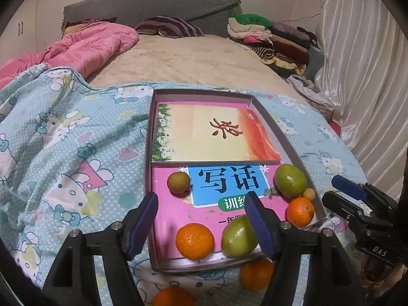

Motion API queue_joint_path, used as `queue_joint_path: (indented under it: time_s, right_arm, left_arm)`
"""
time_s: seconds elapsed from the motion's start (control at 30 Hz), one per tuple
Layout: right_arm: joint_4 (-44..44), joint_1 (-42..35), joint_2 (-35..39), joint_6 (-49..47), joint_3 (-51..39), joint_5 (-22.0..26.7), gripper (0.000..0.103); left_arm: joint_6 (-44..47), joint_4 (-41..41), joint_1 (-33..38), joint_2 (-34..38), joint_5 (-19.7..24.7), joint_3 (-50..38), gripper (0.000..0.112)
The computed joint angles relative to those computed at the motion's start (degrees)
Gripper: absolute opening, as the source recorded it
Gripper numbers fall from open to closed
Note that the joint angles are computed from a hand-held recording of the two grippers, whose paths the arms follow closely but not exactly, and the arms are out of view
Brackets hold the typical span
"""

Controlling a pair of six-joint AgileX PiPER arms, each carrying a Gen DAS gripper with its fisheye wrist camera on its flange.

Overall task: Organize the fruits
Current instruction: 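Withdraw both grippers from the tray back over the loose fruits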

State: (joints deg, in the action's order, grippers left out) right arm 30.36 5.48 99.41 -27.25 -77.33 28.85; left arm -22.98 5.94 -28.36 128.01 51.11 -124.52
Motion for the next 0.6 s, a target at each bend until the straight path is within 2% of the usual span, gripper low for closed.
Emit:
queue_joint_path:
  time_s: [0.33,0.43,0.6]
  right_arm:
    - [3.8,-0.7,-1.9,-3.2,1.3,-0.2,0.058]
    - [3.9,-0.7,-2.4,-3.3,1.6,-0.3,0.065]
    - [5.4,-0.7,-3.3,-4.5,2.4,-0.9,0.067]
  left_arm:
    - [-3.2,2.9,-0.8,-4.7,-2.7,5.2,0.080]
    - [-4.0,3.4,-1.1,-5.7,-3.3,6.4,0.083]
    - [-5.8,5.2,-1.9,-7.2,-4.3,8.5,0.086]
